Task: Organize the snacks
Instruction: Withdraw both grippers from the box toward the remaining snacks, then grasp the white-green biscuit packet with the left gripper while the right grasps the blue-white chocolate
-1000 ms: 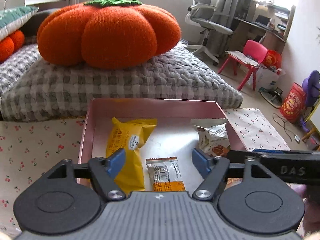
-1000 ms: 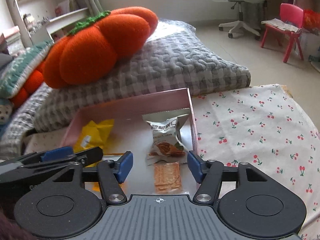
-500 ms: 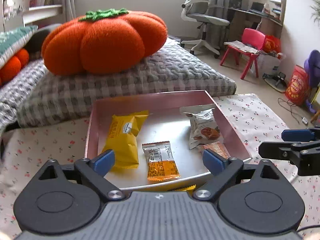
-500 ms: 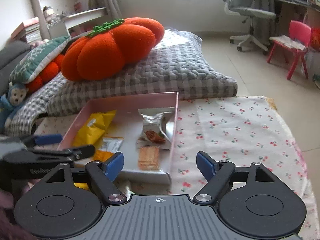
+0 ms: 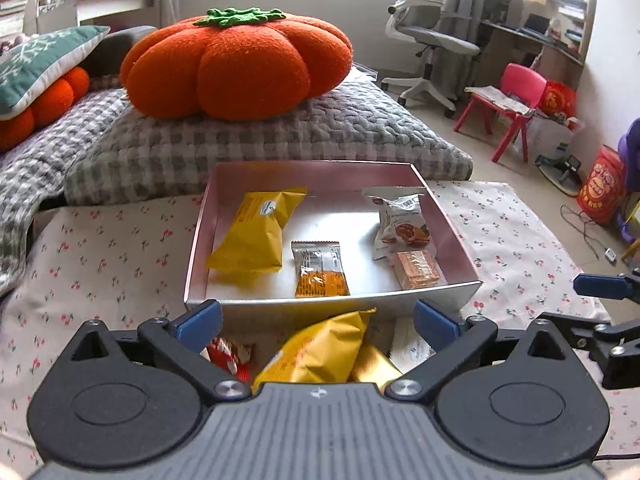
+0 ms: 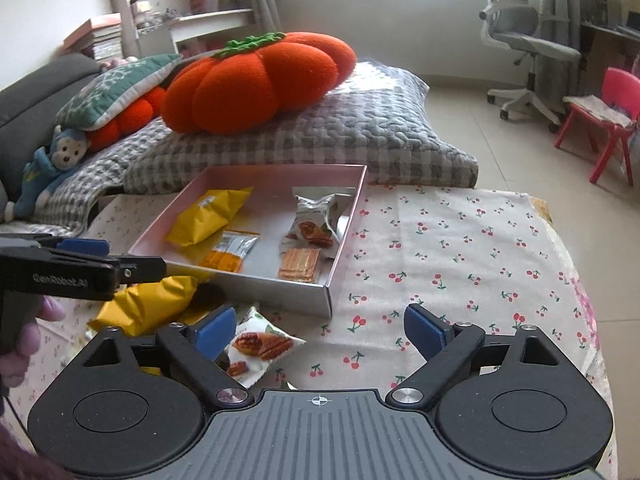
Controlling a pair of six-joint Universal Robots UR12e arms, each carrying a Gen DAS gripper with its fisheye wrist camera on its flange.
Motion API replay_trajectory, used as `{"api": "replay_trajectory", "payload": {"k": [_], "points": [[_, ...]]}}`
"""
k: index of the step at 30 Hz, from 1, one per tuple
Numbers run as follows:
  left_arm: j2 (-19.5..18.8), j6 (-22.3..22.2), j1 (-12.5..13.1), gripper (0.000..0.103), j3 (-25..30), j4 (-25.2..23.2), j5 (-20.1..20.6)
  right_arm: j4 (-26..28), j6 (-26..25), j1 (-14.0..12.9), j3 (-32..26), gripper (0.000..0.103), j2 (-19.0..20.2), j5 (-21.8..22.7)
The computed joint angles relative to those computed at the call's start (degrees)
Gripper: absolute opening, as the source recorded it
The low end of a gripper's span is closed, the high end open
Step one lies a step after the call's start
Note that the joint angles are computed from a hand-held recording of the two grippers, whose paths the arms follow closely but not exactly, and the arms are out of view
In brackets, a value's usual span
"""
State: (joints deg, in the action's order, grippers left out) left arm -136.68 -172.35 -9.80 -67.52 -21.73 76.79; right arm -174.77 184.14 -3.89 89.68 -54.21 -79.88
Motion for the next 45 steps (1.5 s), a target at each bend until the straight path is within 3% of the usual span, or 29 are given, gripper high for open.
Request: {"api": "replay_trajectory", "payload": {"k": [9,15,22,32,35,38,41,45], "points": [[2.5,-1.9,0.9,0.102,-5.4,6.2,-1.0,-1.4,-3.0,-0.1,2.4,0.096,-0.9,0.9],[3.3,0.5,1.5,0.102,-8.4,10.2,1.3,-3.6,-4.3,-0.3,5.2,0.098,-1.7,1.2],[4.5,1.8,2.8,0.102,-11.7,13.3,0.9,-4.4,-8.7,0.0,7.6,0.099,-1.9,-1.1],[5.9,4.3,4.5,0.103,-15.4,11.9,0.6,-4.7,-13.8,0.7,9.4,0.099,-1.3,-4.0],[6.0,6.4,5.0,0.103,-16.4,12.1,0.3,-3.5,-14.7,1.2,9.0,0.099,-0.7,-5.1],[6.0,9.1,5.6,0.103,-16.9,11.6,0.1,-5.6,-15.6,1.4,9.1,0.103,-0.1,-5.4],[6.2,10.7,6.5,0.103,-17.4,10.7,-1.6,-7.5,-16.0,1.2,9.2,0.103,0.5,-4.2],[6.0,14.4,6.9,0.103,-16.8,6.2,-2.1,-6.6,-11.7,0.3,8.2,0.103,1.2,-0.7]]}}
